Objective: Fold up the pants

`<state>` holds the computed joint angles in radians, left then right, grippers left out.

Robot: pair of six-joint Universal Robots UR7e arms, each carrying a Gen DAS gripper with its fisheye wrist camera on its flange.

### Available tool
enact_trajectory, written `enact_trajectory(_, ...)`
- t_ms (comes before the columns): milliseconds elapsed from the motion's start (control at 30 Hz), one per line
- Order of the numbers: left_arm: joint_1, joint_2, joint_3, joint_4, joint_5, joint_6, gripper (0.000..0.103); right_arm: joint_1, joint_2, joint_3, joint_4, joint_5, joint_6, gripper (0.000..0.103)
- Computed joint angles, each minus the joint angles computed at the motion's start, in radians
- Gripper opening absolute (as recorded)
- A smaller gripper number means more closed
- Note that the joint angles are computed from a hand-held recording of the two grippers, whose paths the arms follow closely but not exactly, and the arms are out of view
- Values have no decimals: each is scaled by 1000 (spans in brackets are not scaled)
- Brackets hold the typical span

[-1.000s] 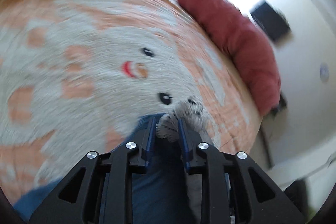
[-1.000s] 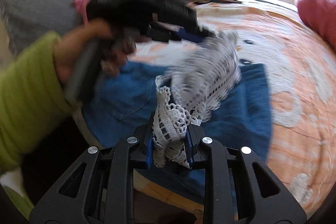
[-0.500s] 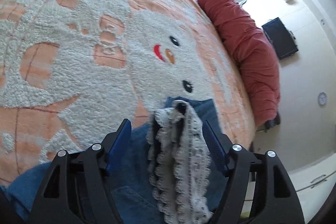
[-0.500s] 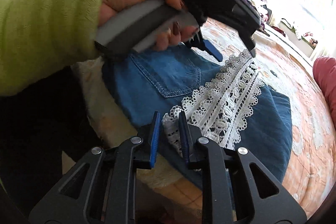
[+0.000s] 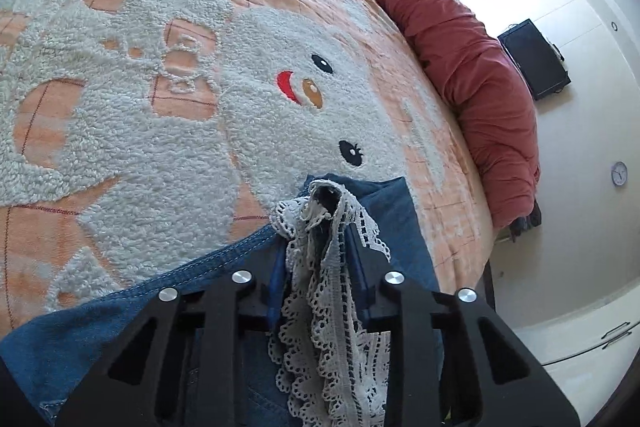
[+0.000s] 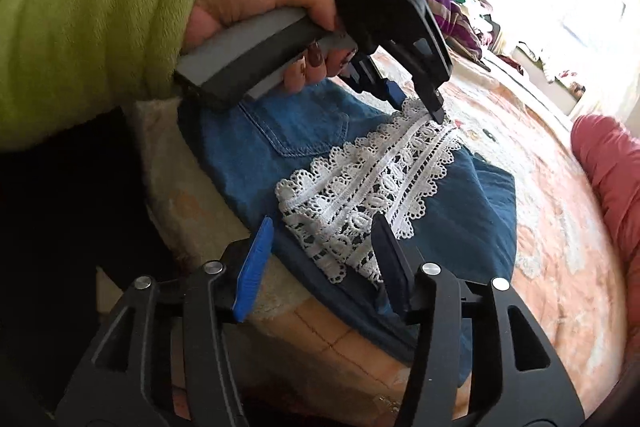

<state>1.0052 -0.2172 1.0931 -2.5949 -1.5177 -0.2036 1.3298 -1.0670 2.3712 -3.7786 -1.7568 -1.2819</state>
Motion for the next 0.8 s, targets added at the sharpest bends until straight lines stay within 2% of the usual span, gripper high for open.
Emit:
enact_trajectory(67,2,-3,2,-2,-4,-4,22,13,29,-23,-7,-43,2,44)
enact_trajectory(133,3,-8,10,-7,-6,-5,22,14,37,-41,22,-52,3,19)
enact_trajectory(167,2,-10,13,-10,-6,-4,22,13,20,-47,73,-46,30,11)
enact_trajectory(200,2,-15,20,-15,-8,-1,22,10,-6,-49,126,-28,78,10)
enact_trajectory(267,1,-28,35,-21,-11,2,21,3,-49,-43,185,26,137,9)
enact_trajectory(367,-5,-58,77,-38,6,0,21,4,-78,-28,229,65,118,9)
enact_trajectory(567,-16,-74,102,-31,99,17,21,-7,-55,-34,259,46,96,11)
enact_trajectory(700,-7,-56,81,-5,135,1,24,-14,-81,-26,302,66,103,24)
enact_trajectory(800,-10,-65,94,-43,142,13,26,-44,-176,4,395,162,117,28)
